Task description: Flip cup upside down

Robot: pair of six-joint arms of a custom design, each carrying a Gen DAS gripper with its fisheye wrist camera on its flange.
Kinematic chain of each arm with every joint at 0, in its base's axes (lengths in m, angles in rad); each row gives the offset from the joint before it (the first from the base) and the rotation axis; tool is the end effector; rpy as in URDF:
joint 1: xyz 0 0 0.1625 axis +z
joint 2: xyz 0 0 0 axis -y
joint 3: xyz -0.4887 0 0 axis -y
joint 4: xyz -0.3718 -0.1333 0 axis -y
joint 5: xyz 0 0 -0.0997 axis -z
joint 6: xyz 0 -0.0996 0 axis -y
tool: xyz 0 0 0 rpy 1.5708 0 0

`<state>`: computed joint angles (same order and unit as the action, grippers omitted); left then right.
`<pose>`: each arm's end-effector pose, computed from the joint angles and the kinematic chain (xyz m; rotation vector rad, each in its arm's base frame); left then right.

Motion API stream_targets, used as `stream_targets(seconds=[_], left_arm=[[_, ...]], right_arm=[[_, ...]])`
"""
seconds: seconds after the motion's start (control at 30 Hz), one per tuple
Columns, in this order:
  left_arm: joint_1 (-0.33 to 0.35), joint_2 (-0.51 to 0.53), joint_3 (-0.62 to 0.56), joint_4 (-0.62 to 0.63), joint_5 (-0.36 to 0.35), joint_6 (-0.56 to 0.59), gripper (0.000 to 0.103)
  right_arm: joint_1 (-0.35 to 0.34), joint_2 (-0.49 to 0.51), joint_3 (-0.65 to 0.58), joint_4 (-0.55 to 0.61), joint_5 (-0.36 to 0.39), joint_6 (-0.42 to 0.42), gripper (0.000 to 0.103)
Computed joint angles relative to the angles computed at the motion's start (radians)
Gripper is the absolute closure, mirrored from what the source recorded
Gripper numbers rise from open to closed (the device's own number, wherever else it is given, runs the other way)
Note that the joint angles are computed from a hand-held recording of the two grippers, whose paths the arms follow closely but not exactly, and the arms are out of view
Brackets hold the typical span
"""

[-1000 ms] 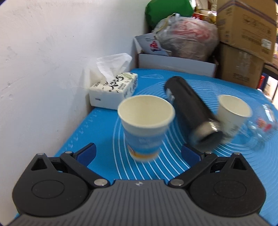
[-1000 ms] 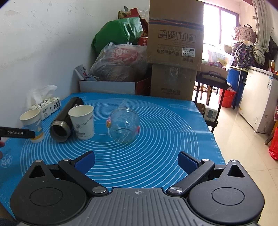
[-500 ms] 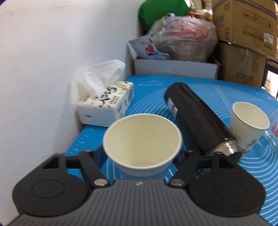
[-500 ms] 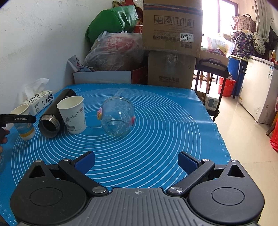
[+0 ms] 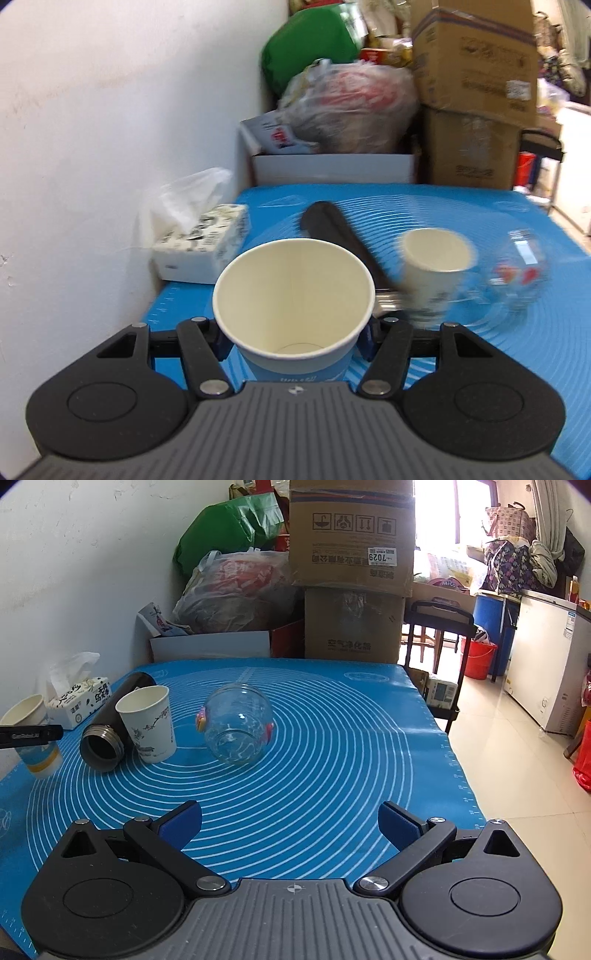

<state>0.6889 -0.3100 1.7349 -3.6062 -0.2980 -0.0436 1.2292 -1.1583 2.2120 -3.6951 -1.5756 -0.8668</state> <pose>-0.3317 -0.5692 -0.0231 0.3771 1.9570 -1.1876 -0.0474 -0.5297 0.3267 0.5921 -2.2151 1.1159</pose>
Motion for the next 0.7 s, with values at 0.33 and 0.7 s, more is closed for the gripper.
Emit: stream_targets(seconds=[0.33, 0.7], left_arm=[[-0.054, 0.069, -0.112, 0.238, -0.154, -0.130, 0.040], [-0.045, 0.187, -0.279, 0.368, -0.195, -0.118, 0.040]], right_arm=[[-0.059, -0.061, -0.022, 0.089, 0.005, 0.052, 0.000], [-0.098, -0.059, -0.063, 0.144, -0.022, 0.075, 0.000]])
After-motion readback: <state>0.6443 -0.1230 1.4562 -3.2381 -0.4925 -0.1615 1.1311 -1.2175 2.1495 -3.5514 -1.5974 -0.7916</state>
